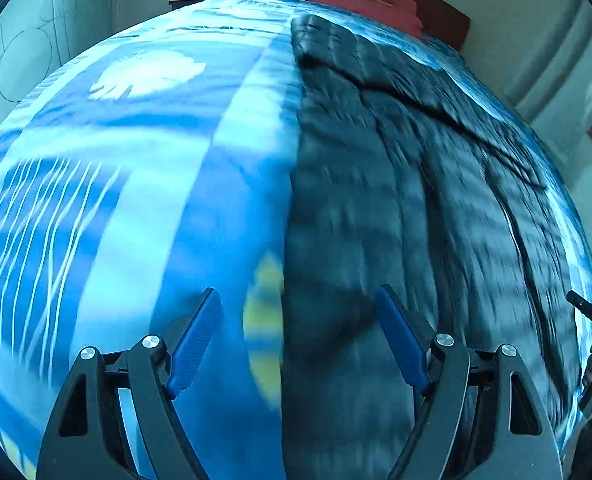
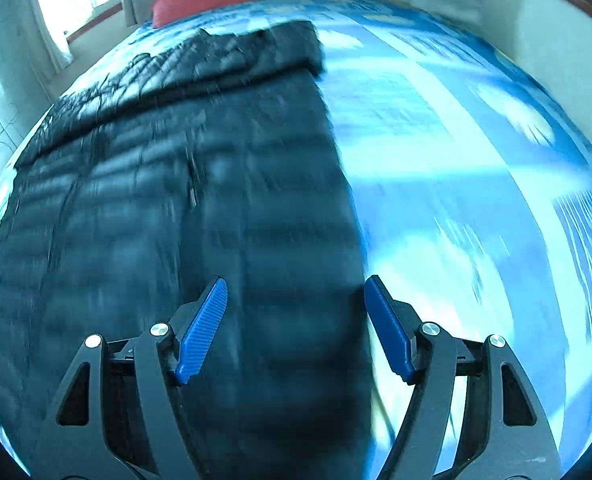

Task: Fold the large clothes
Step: 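Grasp the jacket hem with both grippers and lift it toward the collar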

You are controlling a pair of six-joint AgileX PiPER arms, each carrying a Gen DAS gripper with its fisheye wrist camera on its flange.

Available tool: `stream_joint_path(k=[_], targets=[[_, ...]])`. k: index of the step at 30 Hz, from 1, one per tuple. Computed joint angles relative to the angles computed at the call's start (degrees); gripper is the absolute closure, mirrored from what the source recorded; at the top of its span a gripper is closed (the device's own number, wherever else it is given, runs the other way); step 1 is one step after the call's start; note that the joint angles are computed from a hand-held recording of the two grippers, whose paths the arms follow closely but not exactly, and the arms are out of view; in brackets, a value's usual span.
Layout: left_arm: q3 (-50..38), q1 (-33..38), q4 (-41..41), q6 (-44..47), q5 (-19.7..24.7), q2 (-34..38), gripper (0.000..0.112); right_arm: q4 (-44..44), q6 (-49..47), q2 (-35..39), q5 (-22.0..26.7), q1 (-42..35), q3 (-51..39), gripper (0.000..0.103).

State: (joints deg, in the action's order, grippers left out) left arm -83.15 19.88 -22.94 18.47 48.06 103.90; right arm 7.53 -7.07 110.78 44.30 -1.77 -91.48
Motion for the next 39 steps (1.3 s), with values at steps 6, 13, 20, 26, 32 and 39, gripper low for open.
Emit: stream_joint_path(k=[6, 13, 20, 26, 32, 39], targets=[[11.55, 0.85, -6.65, 6.85, 0.71, -8.41, 0.034, 10.31, -10.35, -10.87, -4.72, -5.52, 18.41, 0.032], [19.39, 2.44, -15.69, 12.16, -0.6, -12.81, 0.034, 22.08, -21.0, -15.91, -5.13, -8.72, 25.65, 0.033], [21.71, 2.92, -18.41, 14.23, -2.21, -14.28, 0.04, 29.83, -27.7, -16.92, -4.29, -9.58, 28.15, 0.059], [22.95, 6.07, -22.27, 16.7, -0.28, -14.43, 0.052, 32.04, -29.99, -17.3, -4.43, -9.83, 28.99, 0.069], [23.91, 5.43, -22.69, 17.11, -2.38, -14.64, 0.052, 35.94, -33.25, -17.25, -5.31, -10.79, 30.63, 0.07], [24.47, 5.34, -23.31, 17.2, -1.81, -15.28, 0.067, 36.72, -33.79, -18.54, -8.38, -9.95, 32.88, 0.071]])
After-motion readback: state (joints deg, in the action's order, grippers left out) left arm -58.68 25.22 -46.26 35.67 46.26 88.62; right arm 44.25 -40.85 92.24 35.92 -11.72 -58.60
